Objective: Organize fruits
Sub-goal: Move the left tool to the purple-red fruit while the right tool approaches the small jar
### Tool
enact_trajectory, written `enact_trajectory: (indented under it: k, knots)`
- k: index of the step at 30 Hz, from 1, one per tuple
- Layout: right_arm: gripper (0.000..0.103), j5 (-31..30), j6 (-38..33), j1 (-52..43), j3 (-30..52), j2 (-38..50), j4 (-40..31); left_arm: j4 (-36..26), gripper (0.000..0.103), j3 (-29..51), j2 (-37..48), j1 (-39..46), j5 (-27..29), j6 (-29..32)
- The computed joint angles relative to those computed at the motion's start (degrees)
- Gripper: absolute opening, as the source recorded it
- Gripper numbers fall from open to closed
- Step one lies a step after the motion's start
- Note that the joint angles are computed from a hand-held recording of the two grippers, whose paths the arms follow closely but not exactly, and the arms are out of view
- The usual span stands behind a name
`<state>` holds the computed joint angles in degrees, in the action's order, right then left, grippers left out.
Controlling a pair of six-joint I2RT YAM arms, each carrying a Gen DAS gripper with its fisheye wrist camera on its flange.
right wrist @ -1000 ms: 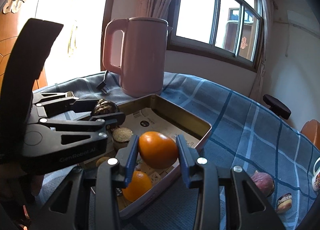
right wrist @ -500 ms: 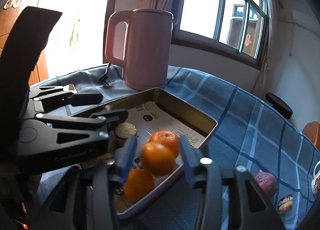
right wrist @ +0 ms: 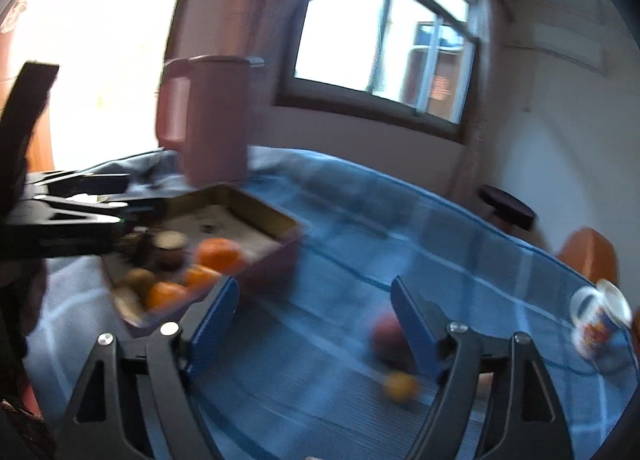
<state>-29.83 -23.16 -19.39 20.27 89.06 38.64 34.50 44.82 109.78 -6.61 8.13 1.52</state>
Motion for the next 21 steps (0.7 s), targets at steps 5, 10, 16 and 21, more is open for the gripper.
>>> enact_trajectory:
  k: [5,10,16,21]
  knots:
    - [0.081,-3.8,-0.7,-14.8,7.1,5.9,-5.1,-0.6,0.075,-0.7,-1.1,-5.4,-1.0,0.5]
    - [0.081,-5.5,0.2,-21.8,12.3,10.6,-8.6,-2.1,0.075,0.4,-0.9,-11.3,-3.1,1.3]
    - [0.081,-3.3,-0.3,-21.0,16.9,15.7,-12.4,-8.2,0.075,7.8,3.9,-16.9,-4.3,1.4]
    - [0.081,-2.4,-0.2,-20.4,18.3,17.8,-13.0,-11.4,0.075,12.0,6.9,-19.2,-5.9,1.9]
